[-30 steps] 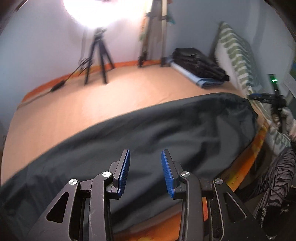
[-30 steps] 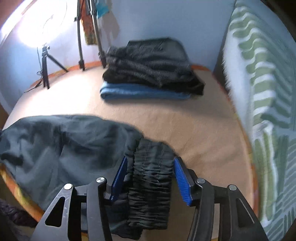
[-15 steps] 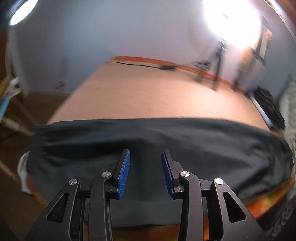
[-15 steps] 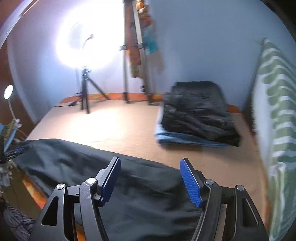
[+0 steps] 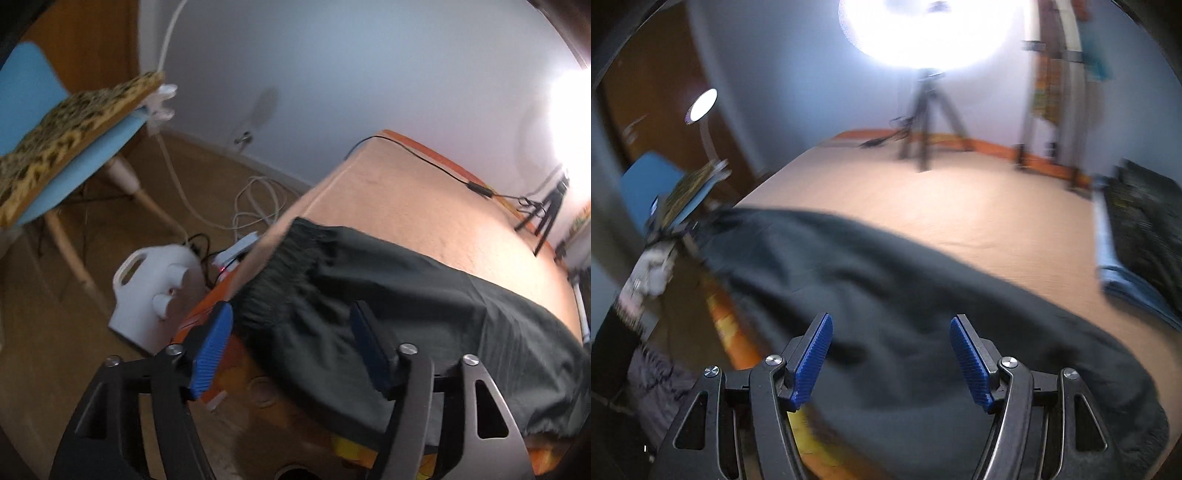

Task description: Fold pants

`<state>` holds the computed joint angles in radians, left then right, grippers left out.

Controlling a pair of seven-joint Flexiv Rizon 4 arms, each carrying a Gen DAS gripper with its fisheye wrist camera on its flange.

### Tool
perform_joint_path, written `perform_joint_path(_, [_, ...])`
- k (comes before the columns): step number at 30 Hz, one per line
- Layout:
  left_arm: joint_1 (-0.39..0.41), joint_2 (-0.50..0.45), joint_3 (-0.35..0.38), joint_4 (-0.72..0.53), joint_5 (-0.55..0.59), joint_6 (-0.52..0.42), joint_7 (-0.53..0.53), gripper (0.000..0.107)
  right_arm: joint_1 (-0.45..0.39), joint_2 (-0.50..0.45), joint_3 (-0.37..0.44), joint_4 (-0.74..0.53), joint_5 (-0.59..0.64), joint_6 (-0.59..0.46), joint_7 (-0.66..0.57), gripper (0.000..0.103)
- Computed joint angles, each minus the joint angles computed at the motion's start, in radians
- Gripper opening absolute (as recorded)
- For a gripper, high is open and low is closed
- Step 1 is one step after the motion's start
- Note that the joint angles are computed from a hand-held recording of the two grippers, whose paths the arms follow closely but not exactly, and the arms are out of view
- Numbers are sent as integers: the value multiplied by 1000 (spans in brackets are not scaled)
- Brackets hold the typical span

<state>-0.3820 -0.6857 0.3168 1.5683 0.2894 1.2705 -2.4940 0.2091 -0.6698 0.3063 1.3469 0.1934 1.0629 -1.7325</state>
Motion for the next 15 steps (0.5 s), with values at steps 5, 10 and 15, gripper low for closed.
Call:
perform_joint_path(5, [111,-15,-114,58,-125,57,51,68,25,-40,31,-41,-1,-69,-68,69])
perform_joint_path(10, [95,-60,-86,8,-185,5,77,68,32,-71,39,-65,38,-78,-81,69])
perform_joint_path(15, [30,-90,-15,-56,-150,-73,48,68,33,-64,33,-50,48,-105,-83,69])
